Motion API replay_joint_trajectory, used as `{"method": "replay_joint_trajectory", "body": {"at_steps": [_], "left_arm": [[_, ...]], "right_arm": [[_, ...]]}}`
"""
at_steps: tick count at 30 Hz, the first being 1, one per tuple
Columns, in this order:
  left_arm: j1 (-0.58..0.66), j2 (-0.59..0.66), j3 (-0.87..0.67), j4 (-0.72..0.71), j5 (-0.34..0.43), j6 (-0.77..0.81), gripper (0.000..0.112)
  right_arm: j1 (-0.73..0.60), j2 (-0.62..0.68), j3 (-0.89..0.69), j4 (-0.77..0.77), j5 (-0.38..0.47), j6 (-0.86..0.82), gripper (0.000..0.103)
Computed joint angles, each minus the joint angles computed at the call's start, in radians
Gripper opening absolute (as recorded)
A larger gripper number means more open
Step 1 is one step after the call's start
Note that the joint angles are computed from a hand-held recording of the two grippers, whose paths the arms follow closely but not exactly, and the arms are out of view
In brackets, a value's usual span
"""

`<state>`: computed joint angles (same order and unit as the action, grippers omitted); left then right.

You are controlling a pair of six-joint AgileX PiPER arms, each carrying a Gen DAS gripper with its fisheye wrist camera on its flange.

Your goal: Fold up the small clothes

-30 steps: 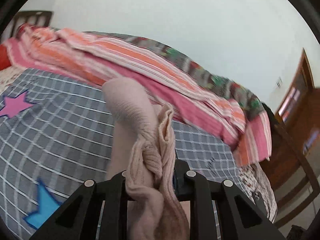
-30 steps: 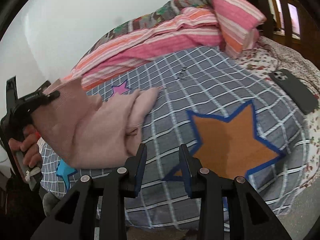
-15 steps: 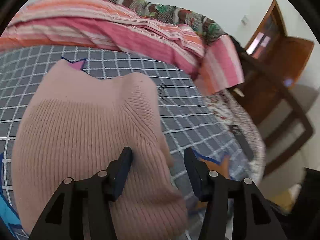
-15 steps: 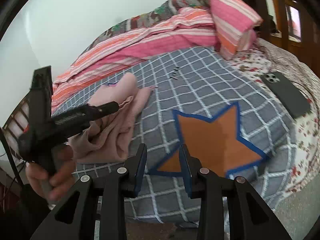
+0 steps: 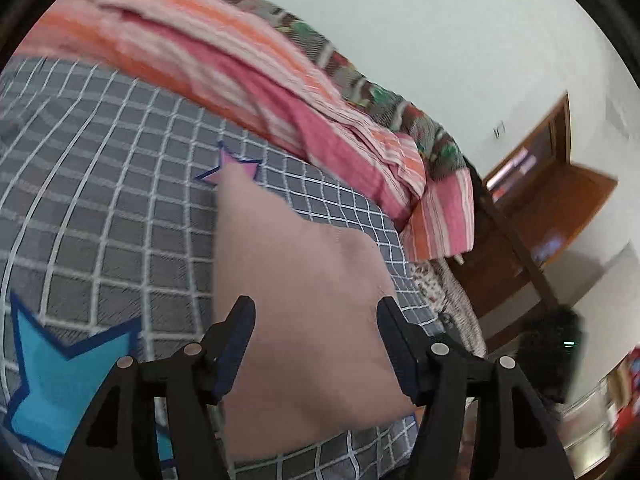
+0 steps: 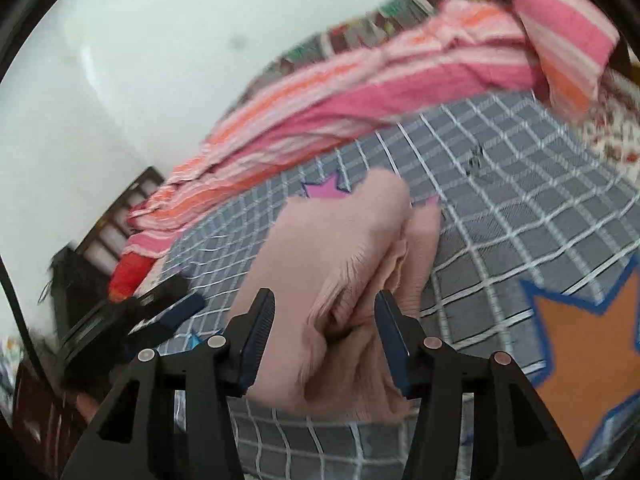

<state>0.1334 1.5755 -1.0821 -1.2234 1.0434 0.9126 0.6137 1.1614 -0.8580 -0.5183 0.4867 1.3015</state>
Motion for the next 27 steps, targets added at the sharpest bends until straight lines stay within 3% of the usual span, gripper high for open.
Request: {"method": "replay_joint_trajectory", "body": {"at_steps": [2,4,6,7,9,13,16,19,27], "left_arm": [[0.044,0.028,0.006,-0.023,0.048,0.019,0.061],[0.068,0.041,0.012,-0.032,0.058,0.03,0.061],[0.081,0.058,0.015,-0.04,0.068,0.037,0.061],[0.087,0.068,0.013,-0.04,0.076,0.037,0.061],[0.086,0.078,0.01,-0.044,0.077,0.042,0.061],[0.088,0.083,0.02,-0.047,0.082,0.066,0.061],[0.076,0.096,0.016,-0.037,0.075,0.054,0.061],[0.071,0.089,0.018,-0.016,0.067,0.06,0.061],[0.102,0.086,0.003,0.021,0.069,0.078,0.061]], "right_arm": [[-0.006,0.063,-0.009,-0.055,-0.018,0.088,0.051],[-0.01,0.135,-0.044,-0.105,0.02,0.15,0.051],[-0.014,0.191,-0.08,-0.122,0.058,0.15,0.033],[-0.015,0.203,-0.085,-0.134,0.059,0.145,0.032],[0.004,0.172,-0.056,-0.237,0.04,0.193,0.014],[0.049,0.085,0.036,-0.442,0.012,0.373,0.013],[0.012,0.124,0.05,-0.337,-0.003,0.304,0.013],[-0.001,0.073,0.099,-0.358,-0.043,0.341,0.013],[0.047,0.039,0.139,-0.458,-0.003,0.474,0.012]]}}
